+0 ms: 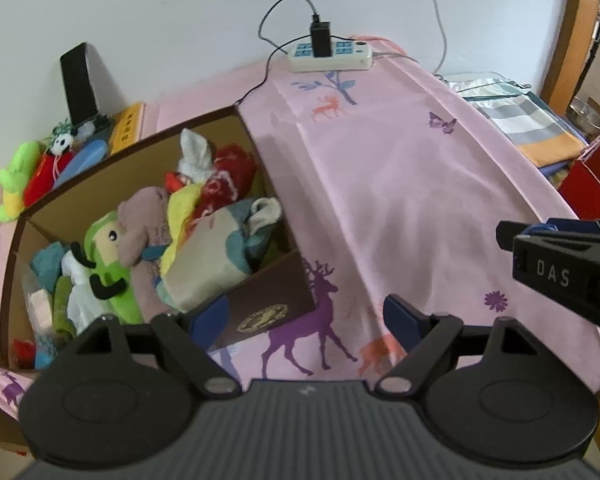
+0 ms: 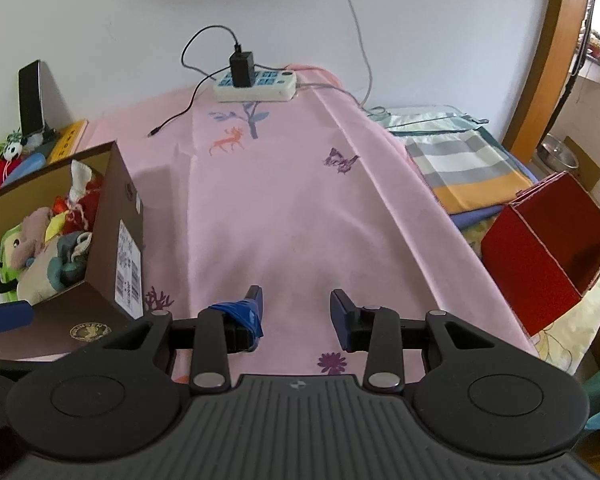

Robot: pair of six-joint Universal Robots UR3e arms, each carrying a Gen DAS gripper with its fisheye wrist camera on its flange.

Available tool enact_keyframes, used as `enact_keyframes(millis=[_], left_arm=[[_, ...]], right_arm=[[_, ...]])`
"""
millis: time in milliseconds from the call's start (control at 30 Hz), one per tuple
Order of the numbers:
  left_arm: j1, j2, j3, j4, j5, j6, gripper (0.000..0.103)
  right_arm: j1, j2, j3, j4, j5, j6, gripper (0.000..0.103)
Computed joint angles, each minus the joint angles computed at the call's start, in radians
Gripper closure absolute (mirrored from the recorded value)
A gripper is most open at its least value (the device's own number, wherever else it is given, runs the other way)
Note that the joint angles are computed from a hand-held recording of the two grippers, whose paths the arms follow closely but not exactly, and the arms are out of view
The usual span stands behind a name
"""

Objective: Organize soft objects

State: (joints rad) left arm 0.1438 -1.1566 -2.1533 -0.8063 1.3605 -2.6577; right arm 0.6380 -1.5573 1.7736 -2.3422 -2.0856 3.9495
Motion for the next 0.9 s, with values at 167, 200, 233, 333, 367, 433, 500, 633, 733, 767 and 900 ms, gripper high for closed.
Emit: enact_keyframes(millis=[167, 200, 233, 333, 367, 433, 500, 633, 733, 767, 900], left_arm=[[0.071, 0.019, -0.004, -0.024, -0.011, 0.015, 0.018], [0.090, 0.027, -0.005, -0.033, -0.016, 0.021, 0.018], [0.108, 0.035, -0.007, -0.042, -0.020, 0.026, 0.018], [0.175, 0.064, -0.014, -0.072, -0.039, 0.048, 0.018], [0.199, 0.071, -0.015, -0.082, -0.047, 0.056, 0.018], [0.249, 0.088, -0.015, -0.107, -0.063, 0.071, 0.018], [0.293, 0.100, -0.012, -0.125, -0.078, 0.086, 0.018], [0.390, 0.125, 0.002, -0.160, -0.121, 0.120, 0.018], [0.446, 0.129, 0.017, -0.174, -0.147, 0.137, 0.018], [0.462, 0.126, 0.022, -0.177, -0.154, 0.141, 0.018], [0.512, 0.094, 0.045, -0.171, -0.165, 0.147, 0.018]], right_arm=[[0.008, 0.050, -0.065, 0.012, 0.037, -0.032, 0.083], [0.010, 0.065, -0.084, 0.015, 0.047, -0.042, 0.083], [0.012, 0.079, -0.102, 0.015, 0.059, -0.053, 0.083], [0.028, 0.127, -0.170, 0.029, 0.078, -0.078, 0.083], [0.034, 0.142, -0.191, 0.033, 0.084, -0.084, 0.083], [0.044, 0.172, -0.236, 0.044, 0.100, -0.098, 0.083], [0.056, 0.202, -0.283, 0.056, 0.111, -0.108, 0.083], [0.075, 0.258, -0.379, 0.079, 0.131, -0.131, 0.082], [0.089, 0.300, -0.457, 0.098, 0.135, -0.146, 0.082], [0.093, 0.314, -0.484, 0.104, 0.136, -0.150, 0.082], [0.107, 0.366, -0.574, 0.125, 0.133, -0.166, 0.082]])
